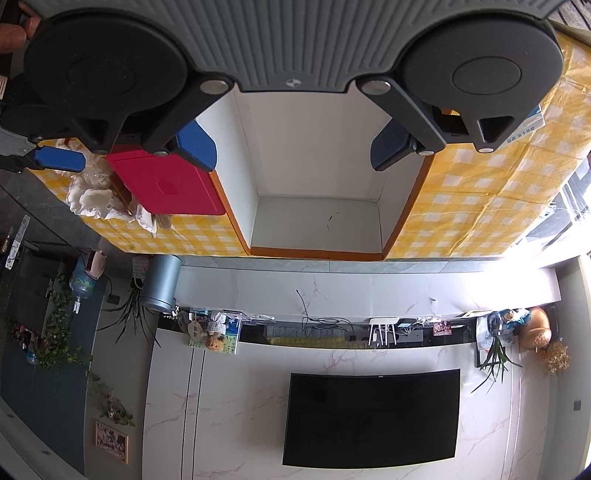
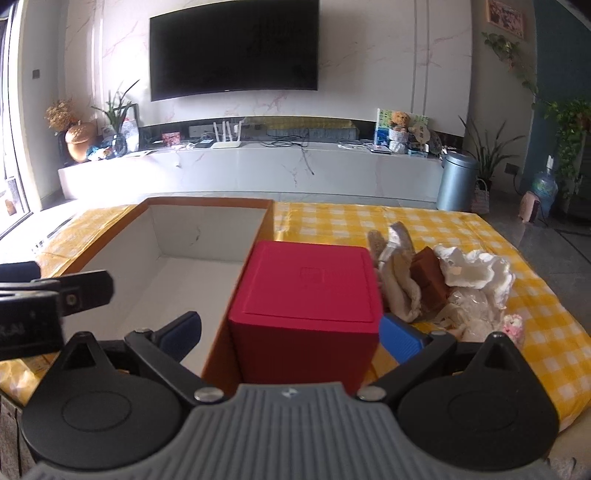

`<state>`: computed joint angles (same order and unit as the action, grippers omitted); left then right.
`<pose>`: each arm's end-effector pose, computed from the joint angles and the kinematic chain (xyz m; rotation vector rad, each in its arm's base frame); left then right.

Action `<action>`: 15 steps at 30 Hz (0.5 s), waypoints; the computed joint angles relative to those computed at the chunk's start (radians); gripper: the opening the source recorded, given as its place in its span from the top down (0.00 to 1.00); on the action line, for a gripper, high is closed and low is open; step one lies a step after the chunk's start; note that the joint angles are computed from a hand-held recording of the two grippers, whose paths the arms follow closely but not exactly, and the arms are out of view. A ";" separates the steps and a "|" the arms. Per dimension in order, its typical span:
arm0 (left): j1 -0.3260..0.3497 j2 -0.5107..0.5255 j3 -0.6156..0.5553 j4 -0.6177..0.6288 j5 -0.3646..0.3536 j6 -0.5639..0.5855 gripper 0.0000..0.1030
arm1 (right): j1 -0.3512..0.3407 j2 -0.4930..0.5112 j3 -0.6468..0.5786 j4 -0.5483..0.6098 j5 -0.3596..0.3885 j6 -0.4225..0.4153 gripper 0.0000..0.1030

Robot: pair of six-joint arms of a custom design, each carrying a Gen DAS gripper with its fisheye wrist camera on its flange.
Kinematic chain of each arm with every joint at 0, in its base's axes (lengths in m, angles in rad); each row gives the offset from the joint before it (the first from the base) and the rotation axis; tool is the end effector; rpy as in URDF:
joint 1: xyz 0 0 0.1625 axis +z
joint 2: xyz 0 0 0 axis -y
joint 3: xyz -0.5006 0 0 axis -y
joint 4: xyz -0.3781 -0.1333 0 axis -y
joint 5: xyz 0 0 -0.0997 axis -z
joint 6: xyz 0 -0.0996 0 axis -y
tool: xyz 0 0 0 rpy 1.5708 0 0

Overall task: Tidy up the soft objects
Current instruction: 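Reach the right tool to the yellow snack packet and close on it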

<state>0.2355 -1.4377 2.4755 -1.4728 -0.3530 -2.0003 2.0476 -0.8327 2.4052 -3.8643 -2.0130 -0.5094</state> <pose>-0.2090 -0.2833 0.2281 0.1652 1.9143 -1.3269 0.2965 -0.3764 0.1529 1.0117 -2.3368 0.9471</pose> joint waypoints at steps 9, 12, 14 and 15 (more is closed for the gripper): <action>0.048 0.020 -0.025 -0.263 0.017 0.306 0.00 | -0.102 -0.132 -0.077 0.125 -0.088 0.031 0.02; 0.067 0.030 -0.012 -0.427 0.014 0.442 0.00 | -0.146 -0.168 -0.126 0.199 -0.090 0.116 0.02; 0.088 0.036 -0.017 -0.503 -0.010 0.505 0.00 | -0.167 -0.185 -0.169 0.283 -0.086 0.162 0.02; 0.097 0.042 -0.021 -0.531 -0.023 0.527 0.00 | -0.172 -0.186 -0.195 0.333 -0.097 0.179 0.02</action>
